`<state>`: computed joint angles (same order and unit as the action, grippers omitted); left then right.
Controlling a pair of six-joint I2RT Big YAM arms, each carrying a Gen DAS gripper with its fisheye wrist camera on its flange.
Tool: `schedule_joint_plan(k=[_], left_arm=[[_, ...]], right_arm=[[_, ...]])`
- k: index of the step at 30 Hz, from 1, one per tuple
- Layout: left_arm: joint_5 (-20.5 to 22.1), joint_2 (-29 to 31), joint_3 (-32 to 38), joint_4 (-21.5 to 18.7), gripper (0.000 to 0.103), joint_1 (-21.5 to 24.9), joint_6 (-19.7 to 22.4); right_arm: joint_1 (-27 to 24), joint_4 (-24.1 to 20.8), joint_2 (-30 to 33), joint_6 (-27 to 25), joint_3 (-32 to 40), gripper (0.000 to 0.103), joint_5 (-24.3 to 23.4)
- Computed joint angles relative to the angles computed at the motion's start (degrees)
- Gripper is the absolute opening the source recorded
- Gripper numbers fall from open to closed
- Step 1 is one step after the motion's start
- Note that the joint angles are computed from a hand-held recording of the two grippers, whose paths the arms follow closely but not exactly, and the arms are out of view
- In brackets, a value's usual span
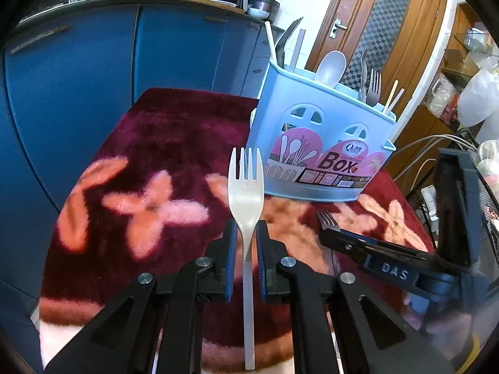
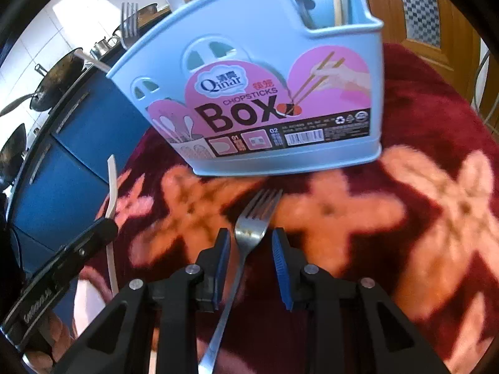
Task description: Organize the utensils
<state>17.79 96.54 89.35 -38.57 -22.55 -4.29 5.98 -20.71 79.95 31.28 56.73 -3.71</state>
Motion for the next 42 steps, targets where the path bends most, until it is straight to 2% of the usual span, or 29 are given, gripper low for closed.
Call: schedule_joint_plan(k=[4, 7, 8, 16, 24, 25, 26, 35, 42], left_arm=[[0.2, -0.3, -0.3, 1.0, 0.011, -0.1, 0.2], [0.1, -0.6, -0.5, 1.5, 0.011, -0.2, 0.2], [0.3, -0.7, -0.6, 1.8, 0.011, -0.3, 0.2], [1.6, -2.1, -1.8, 3.7, 0.01, -0.6, -0.1], [3.1, -4.7, -3.2, 7.8, 0.009, -1.3, -0.3], [3.2, -4.9, -3.3, 8.1, 0.008, -1.5, -0.3], [3.3, -5.0, -3.2, 8.4, 0.001, -1.6, -0.2], [3.7, -3.9, -0.4, 8.2, 0.0, -2.4, 0.0], [2.3, -1.0, 3.3, 3.2, 0.0, -0.8, -0.7]], right_arm=[[-1.2, 1.9, 0.5, 0.9, -0.3, 0.031, -3.0], [-2.0, 2.9, 0.5, 0.6, -0.7, 0.019, -4.0], [-2.1, 3.2, 0.4, 0.5, -1.0, 0.01, -4.2], [-2.2, 6.1, -3.8, 0.8, -4.9, 0.006, -4.7], [1.2, 8.0, -12.2, -3.1, -7.8, 0.004, 3.6], [1.1, 8.2, -13.1, -3.4, -8.0, 0.004, 3.9], [0.9, 8.6, -13.8, -3.6, -8.3, 0.004, 4.0], [0.4, 10.8, -17.9, -5.2, -8.7, 0.004, 7.2], [-0.8, 10.9, -18.5, -4.8, -8.8, 0.004, 7.0]])
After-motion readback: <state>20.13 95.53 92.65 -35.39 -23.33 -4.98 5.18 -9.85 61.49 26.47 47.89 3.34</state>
